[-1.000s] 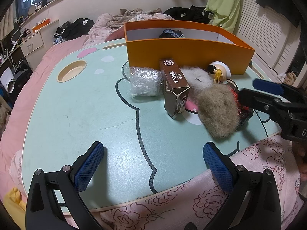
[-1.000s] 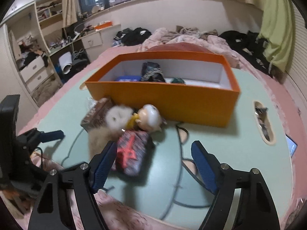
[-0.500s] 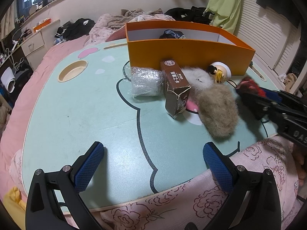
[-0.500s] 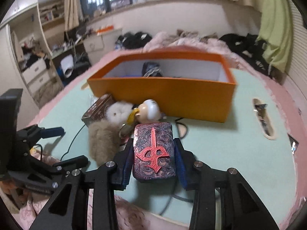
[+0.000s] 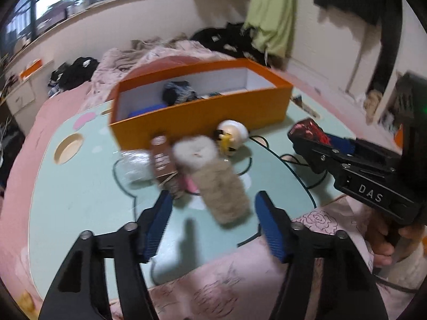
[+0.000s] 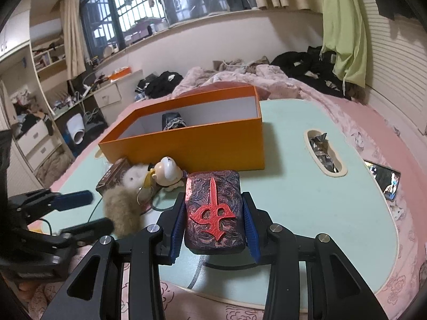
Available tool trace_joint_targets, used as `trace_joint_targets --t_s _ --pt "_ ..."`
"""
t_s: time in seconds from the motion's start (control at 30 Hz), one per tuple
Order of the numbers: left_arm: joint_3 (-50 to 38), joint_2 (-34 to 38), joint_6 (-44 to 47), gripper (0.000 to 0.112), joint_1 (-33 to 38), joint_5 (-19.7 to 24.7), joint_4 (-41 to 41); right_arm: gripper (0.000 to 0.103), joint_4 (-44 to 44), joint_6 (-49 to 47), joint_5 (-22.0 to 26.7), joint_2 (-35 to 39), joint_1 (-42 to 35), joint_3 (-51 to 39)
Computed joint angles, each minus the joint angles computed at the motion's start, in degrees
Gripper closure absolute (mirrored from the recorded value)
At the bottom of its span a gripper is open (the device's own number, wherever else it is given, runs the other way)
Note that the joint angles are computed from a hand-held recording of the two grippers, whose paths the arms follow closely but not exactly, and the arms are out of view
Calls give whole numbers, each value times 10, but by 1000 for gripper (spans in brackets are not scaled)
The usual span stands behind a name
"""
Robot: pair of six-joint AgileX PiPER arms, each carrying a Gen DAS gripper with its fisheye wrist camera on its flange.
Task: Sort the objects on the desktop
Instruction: 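Carry the pouch into the box with right gripper while left drops brown fur ball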
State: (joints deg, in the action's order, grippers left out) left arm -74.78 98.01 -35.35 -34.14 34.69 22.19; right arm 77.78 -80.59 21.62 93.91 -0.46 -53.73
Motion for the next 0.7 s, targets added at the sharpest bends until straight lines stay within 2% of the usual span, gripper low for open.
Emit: trace_joint_targets --t_s 0.07,0.13,0.17,0.2,0.27,0.33,0.4,0.47,0.6,0.7 --pt "-49 37 33 58 -4 43 -23 64 -3 3 7 5 -4 -2" --pt "-83 66 70 72 5 68 -58 64 -9 8 11 8 -5 -5" --pt "-98 83 104 82 17 76 -97 64 -14 11 12 9 -4 -6" --pt "-90 77 115 84 22 63 -112 64 -15 10 11 9 -4 -5" --pt "-76 72 141 86 35 41 -149 64 -11 3 15 8 -5 -4" --pt "-43 53 137 86 39 1 -151 64 2 -11 17 5 -8 0" --pt "0 19 110 86 34 -44 -121 64 17 -28 20 0 -11 4" --pt "25 -9 81 86 26 -68 -90 64 24 -36 28 -4 -15 3" --pt "9 -26 81 86 37 -76 -82 64 -14 4 42 -5 -11 -28" --pt "-54 -4 61 86 43 -46 -44 64 -72 76 44 14 2 -94"
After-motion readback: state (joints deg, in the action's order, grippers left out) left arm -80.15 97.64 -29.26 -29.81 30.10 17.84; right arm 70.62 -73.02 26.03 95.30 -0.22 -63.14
